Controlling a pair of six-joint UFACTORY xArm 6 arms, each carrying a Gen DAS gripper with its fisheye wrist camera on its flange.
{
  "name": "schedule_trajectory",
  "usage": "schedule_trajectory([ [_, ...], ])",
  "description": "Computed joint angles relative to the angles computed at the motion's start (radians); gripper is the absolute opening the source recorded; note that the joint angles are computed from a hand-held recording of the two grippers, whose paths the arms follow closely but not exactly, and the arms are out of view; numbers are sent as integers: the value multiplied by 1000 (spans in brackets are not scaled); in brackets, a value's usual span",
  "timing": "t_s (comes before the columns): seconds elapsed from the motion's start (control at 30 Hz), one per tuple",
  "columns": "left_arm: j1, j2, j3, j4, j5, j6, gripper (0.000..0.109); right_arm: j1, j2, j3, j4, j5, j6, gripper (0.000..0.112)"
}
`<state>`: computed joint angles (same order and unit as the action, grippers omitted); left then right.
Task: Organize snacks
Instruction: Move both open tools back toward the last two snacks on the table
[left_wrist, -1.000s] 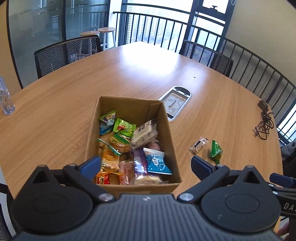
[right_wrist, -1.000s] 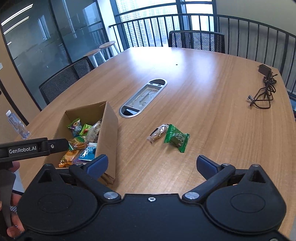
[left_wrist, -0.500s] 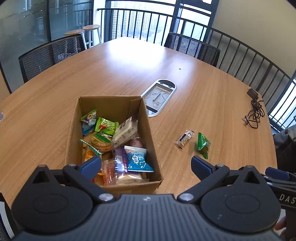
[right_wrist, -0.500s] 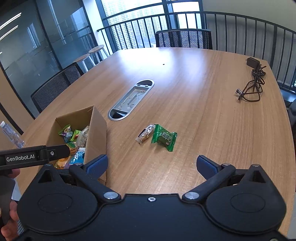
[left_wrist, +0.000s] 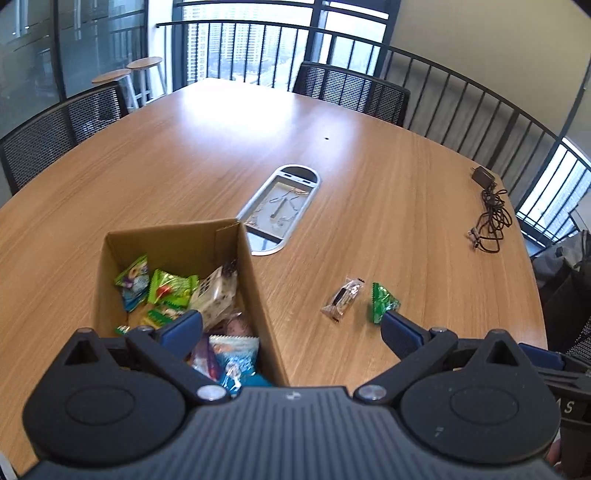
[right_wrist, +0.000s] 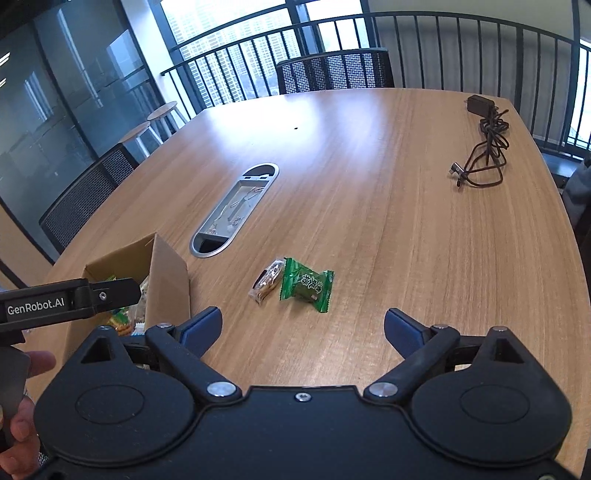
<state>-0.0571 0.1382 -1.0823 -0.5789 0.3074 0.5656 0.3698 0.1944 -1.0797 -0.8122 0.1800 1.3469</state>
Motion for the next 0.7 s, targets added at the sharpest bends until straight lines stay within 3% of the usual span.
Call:
schedule_trajectory([
  [0.07, -4, 29, -33, -37, 15, 51, 100, -3, 17, -13, 12, 0, 9, 85],
  [0.33, -8, 169, -198, -97, 116, 152, 89, -13, 84, -68, 67, 11, 40, 77],
  [0.7, -25, 355, -402, 4, 240, 60, 54, -24, 164, -123, 252, 18, -76, 70],
])
